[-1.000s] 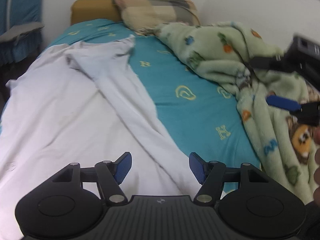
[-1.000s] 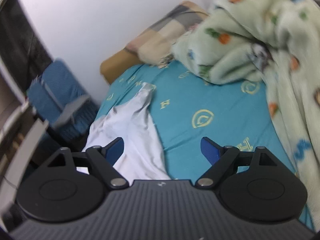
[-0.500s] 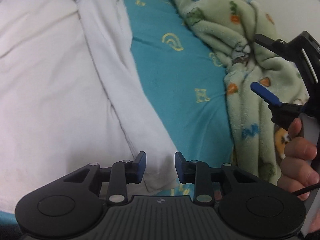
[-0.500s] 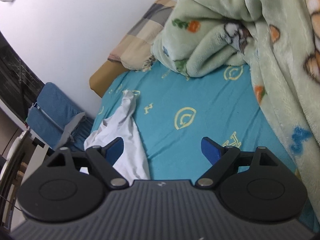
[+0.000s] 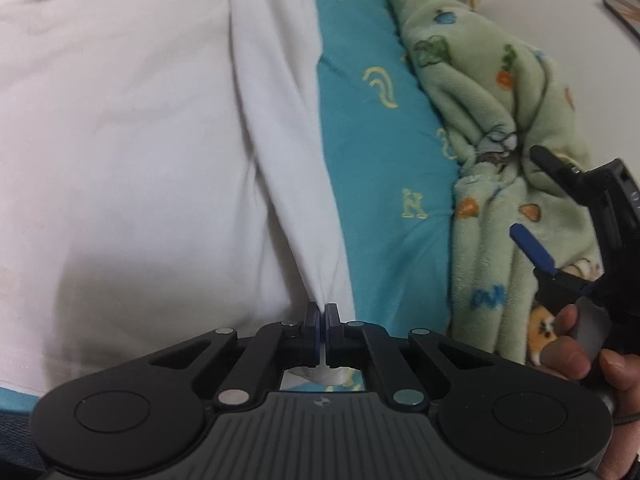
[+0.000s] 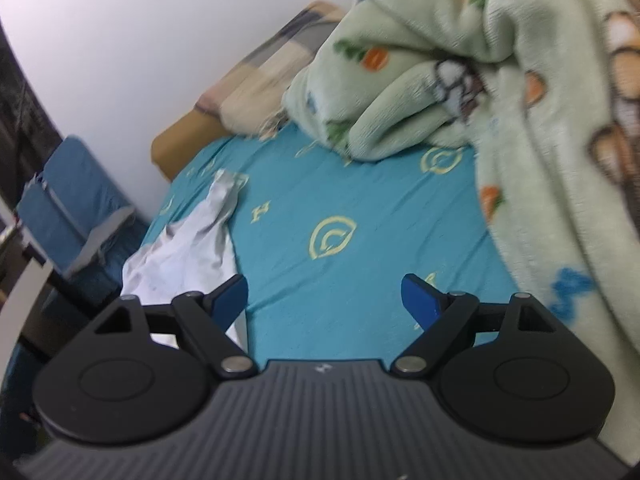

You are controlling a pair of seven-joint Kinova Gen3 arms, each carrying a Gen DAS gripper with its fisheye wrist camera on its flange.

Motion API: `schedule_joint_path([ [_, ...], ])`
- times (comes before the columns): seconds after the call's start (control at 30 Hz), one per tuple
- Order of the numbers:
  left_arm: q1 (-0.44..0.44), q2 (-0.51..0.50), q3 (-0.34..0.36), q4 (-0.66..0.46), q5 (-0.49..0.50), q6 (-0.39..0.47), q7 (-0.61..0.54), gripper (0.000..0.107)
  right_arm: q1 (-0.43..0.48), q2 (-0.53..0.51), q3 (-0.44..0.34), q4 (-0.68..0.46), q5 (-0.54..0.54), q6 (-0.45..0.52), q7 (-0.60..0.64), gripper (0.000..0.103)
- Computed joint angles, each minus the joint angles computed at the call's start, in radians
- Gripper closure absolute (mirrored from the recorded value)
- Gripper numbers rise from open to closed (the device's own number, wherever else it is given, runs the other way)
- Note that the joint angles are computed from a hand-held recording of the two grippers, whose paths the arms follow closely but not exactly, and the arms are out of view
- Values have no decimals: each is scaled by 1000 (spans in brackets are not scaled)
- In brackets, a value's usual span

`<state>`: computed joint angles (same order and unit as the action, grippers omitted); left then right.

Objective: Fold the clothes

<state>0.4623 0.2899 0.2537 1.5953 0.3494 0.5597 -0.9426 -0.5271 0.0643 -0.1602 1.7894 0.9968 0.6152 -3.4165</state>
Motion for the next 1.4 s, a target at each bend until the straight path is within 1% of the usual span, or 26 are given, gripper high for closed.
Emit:
schedule_joint_path([
  [0.1,-29,-75,16,15,18,18,-80,105,-17,-2,-28,-24,24,80,-20,17],
  [0.13,-40,-103,19,20,33,26,-111,106,-5,1,-55,-35,31,104,-16,17],
  [0.17,-57,-134,19,32,59,31,-142,106,21,7,-97,-47,41,125,-8,17],
  [0.23,-84,-194,-1,44,99,76,-170,106,94,18,-189,-68,42,140,22,17],
  [0.3,-109,-246,-28,58,138,122,-200,106,162,30,-273,-92,27,147,78,18],
  [0.37,-124,-286,-55,64,127,178,-195,106,177,45,-312,-118,19,167,142,18],
  [0.43,-138,-313,-76,74,104,225,-182,106,150,63,-310,-149,12,197,203,18],
  [0.53,-153,-314,-87,84,61,276,-132,106,113,73,-277,-170,-26,179,275,18],
  [0.63,-147,-303,-74,83,-47,312,-61,106,76,75,-255,-171,-21,159,294,18],
  [0.7,-142,-291,-69,77,-87,328,-31,105,64,75,-260,-165,12,151,281,18],
  [0.73,-140,-291,-69,75,-97,328,-28,105,50,73,-251,-160,24,143,274,18],
  [0.8,-124,-293,-67,63,-148,322,-3,100,-15,66,-187,-150,37,121,263,18],
  [0.87,-115,-289,-47,24,-229,335,11,92,-101,57,-96,-140,45,100,246,18],
  [0.9,-106,-283,-41,-2,-270,346,13,91,-138,52,-56,-136,46,88,240,18],
  [0.93,-80,-274,-52,-30,-311,350,18,85,-158,48,-30,-132,43,71,239,18],
  [0.97,-56,-265,-62,-57,-351,353,25,74,-167,46,-12,-132,29,50,251,21],
  [1.0,-50,-255,-58,-83,-392,355,34,69,-158,45,-13,-135,7,30,274,22],
  [1.03,-62,-246,-38,-107,-432,357,43,60,-130,51,-29,-145,-26,11,313,21],
  [1.07,-60,-231,-36,-135,-465,360,48,55,-85,62,-64,-159,-58,-9,354,24],
  [1.13,-55,-209,-50,-165,-495,335,40,53,7,97,-148,-203,-121,-25,435,29],
  [1.2,-54,-190,-67,-176,-516,300,34,46,87,164,-240,-293,-177,15,516,29],
  [1.23,-51,-182,-75,-178,-536,287,40,40,120,202,-284,-339,-182,39,557,29],
  [1.3,-42,-179,-98,-151,-584,239,63,36,155,288,-354,-432,-153,77,638,29],
  [1.33,-54,-186,-103,-130,-591,218,59,31,155,332,-365,-478,-138,81,679,29],
  [1.37,-68,-197,-111,-104,-585,194,45,29,146,378,-359,-524,-136,68,719,29],
  [1.4,-79,-203,-117,-79,-589,163,38,29,127,422,-335,-571,-148,44,760,29],
])
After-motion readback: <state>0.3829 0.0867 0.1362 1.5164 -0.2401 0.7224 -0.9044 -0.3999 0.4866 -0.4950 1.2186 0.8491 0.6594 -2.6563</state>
